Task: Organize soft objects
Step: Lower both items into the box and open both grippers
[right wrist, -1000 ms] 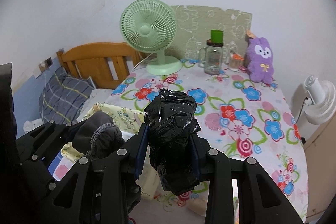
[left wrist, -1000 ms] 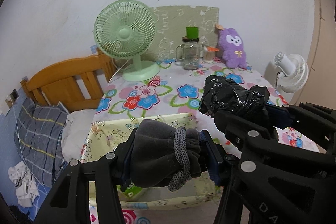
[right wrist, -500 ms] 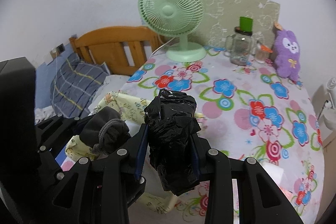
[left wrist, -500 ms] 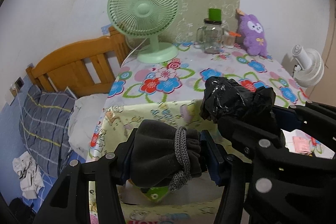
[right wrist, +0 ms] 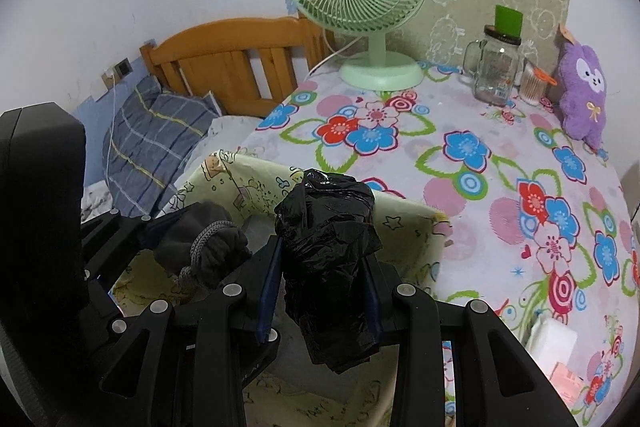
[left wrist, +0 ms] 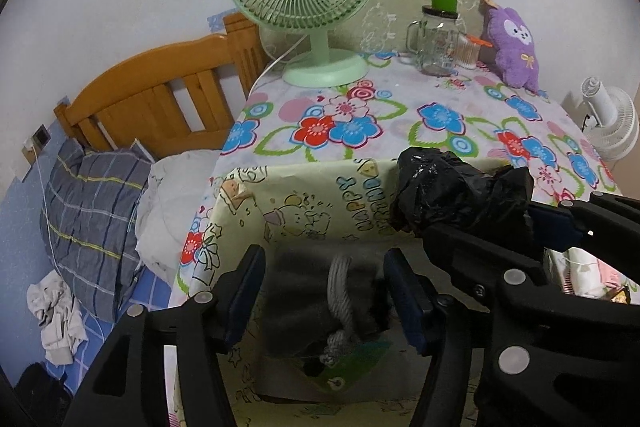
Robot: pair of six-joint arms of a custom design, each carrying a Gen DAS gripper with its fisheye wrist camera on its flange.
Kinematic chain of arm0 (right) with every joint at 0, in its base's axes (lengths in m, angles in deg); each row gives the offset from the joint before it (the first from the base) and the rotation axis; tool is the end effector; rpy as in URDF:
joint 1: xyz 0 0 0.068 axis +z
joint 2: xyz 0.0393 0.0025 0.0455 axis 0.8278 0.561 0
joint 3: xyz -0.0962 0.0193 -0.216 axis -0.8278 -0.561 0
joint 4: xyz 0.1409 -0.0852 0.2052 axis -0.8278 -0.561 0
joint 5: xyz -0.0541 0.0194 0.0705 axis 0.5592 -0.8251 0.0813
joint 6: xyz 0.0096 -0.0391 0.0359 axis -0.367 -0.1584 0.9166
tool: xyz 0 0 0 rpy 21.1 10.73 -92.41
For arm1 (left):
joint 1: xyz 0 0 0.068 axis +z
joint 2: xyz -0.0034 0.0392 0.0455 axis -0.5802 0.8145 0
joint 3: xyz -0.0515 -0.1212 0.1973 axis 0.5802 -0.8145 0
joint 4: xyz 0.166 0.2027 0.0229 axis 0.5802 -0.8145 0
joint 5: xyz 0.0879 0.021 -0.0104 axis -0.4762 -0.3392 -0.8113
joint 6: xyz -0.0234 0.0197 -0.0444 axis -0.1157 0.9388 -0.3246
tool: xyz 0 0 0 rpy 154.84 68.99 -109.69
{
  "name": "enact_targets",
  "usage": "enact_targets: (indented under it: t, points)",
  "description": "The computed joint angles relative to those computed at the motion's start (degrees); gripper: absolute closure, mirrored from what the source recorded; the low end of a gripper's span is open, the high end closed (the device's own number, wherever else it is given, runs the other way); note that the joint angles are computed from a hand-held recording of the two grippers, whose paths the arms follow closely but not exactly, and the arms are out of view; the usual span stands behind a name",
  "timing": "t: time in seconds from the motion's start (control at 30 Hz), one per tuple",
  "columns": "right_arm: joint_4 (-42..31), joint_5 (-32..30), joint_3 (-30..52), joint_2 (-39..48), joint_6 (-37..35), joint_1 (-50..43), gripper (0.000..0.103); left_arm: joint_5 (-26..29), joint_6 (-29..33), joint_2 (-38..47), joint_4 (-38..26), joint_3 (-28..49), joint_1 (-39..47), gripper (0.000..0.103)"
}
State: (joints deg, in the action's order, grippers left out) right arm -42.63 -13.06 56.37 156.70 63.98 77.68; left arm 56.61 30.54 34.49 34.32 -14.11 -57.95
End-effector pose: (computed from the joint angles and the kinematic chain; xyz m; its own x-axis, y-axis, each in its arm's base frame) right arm 0.2310 0.0858 0.0742 -0.7377 0.1444 -0.6595 0.0526 0.9862 0.1571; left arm 0.2715 -0.1127 0.0812 -0.6403 0.4321 -0.6351 0.4907 0.8662 0.0946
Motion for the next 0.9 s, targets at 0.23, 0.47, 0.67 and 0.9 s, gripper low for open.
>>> enact_targets:
  t: [0.23, 0.47, 0.67, 0.9]
  points:
    - [1.33, -0.18, 1.65, 3.4, -0.66, -0.08, 0.063, -1.13, -0.3, 0.66, 0.51, -0.16, 0.47, 0.027]
    - [0.72, -0.94, 1.42, 2.79, -0.34, -0.71, 0.035, 0.17, -0.28, -1.71, 1.02, -2.26, 1.08, 0.01]
    - [-0.41, 0.77, -0.66, -1.21, 0.21, 0.15, 0.03, 0.18, -0.67, -4.95, 0.45, -4.04, 0.48, 0.008]
    - [-3.4, 3.31, -3.96, -8.29, 1.23, 1.03, 0.029, -0.55, -2.05, -8.95, -0.38, -5.95, -1.83, 0.007]
